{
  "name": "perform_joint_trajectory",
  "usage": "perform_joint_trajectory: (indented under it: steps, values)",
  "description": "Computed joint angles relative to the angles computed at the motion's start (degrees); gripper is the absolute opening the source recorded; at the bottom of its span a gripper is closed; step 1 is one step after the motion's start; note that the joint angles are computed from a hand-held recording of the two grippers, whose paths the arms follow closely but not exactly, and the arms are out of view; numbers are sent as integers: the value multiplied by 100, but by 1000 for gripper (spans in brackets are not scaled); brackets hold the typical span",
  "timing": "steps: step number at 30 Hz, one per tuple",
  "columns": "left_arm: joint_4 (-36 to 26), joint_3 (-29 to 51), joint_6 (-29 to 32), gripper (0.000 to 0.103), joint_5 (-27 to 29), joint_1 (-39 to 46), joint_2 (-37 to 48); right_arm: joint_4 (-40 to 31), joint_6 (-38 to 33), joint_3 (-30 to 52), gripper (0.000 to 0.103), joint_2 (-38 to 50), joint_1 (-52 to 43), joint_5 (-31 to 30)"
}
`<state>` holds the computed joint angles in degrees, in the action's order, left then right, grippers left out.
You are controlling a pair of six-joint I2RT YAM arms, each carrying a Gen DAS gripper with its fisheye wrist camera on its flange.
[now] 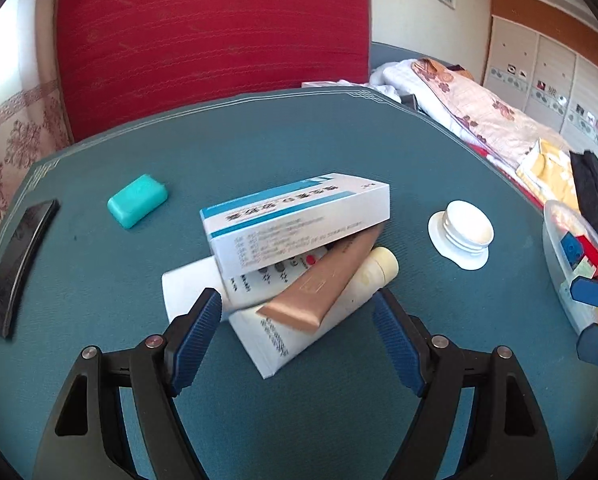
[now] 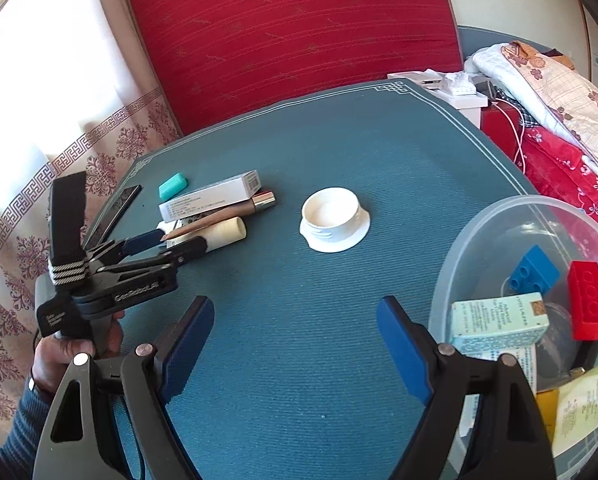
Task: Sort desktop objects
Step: 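Grasp the white cream tube with the left gripper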
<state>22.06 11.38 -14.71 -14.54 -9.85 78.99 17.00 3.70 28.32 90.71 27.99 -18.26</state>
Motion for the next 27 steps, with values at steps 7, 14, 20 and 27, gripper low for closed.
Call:
perform_joint_trajectory:
  steps: [7,14,20,27]
  values:
    - [-148,311,284,80,-334,-593,382,30,39,24,86,125,-4,-9]
    - [-388,346,50,80,320,-874,189,-12,19,65,87,96,-50,-24]
    - [-531,744,-387,80,101,-671,669,-14,12,123,87,145,-47,-24]
    - [-314,738,-786,64,118,-528,823,-55,-6,353,87,360,-10,37]
